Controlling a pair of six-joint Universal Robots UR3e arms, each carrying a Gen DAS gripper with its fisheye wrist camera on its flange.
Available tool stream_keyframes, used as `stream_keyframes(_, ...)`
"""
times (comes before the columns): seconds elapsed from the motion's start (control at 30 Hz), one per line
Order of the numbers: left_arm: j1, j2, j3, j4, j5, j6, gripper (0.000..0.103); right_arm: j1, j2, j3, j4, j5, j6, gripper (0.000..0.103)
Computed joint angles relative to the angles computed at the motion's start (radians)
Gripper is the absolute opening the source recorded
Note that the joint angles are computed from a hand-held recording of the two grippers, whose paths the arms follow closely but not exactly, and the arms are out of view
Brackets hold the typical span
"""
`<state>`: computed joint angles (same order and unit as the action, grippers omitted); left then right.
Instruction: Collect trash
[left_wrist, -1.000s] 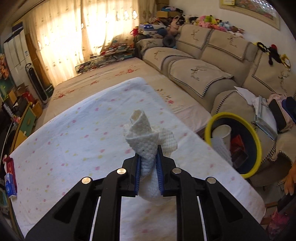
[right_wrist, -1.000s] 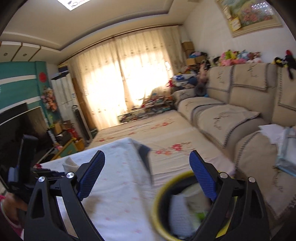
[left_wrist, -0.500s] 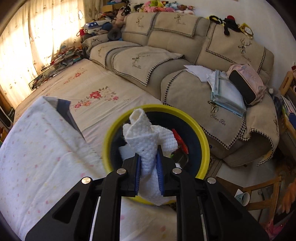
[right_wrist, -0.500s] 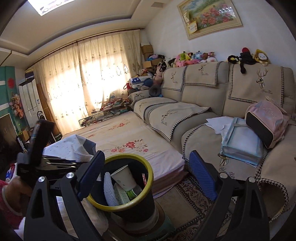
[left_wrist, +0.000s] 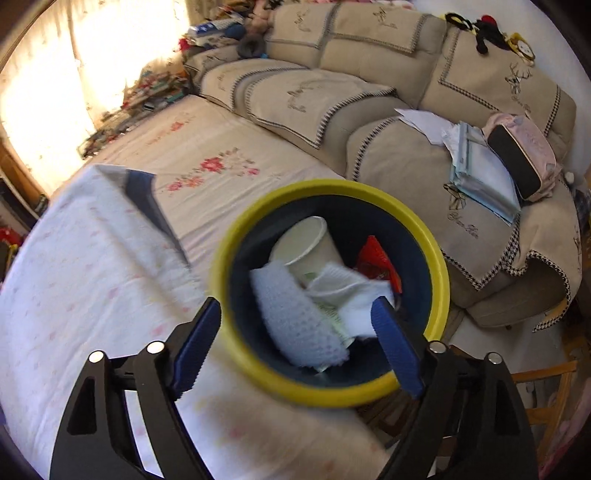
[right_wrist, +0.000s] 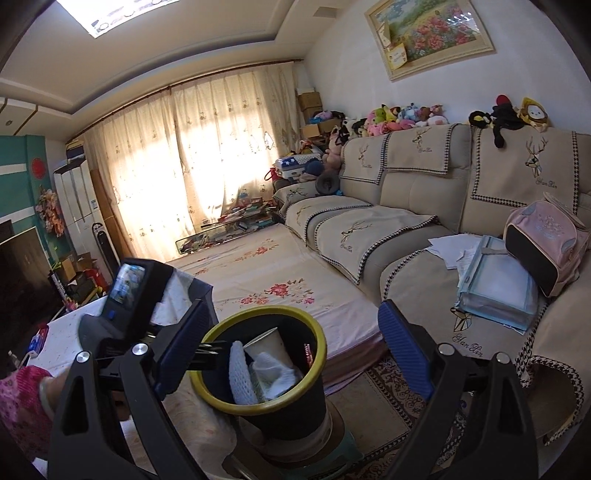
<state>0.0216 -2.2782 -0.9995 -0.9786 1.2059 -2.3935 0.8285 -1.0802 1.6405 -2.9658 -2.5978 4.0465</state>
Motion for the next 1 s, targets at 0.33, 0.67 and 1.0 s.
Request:
stream_keyframes(0.33,0.585,0.637,-0.680,0.127,-0.375,0.197,0.098,0.045,0.141,-0.275,0.048,0.088,-0.164,0.091)
stream_keyframes(0.67,1.226,0.863,-0.812,-0.079,-0.652,0.416,0.098,0.126,0.324,-0.677,0.248,0.087,-0.260,0.096)
stream_keyframes(1.0,1.527,0.884,-0.747,-0.611,-0.755,0.793,0.098,0.184,0.402,-0.860,0.394,0.089,-0.259,0.096)
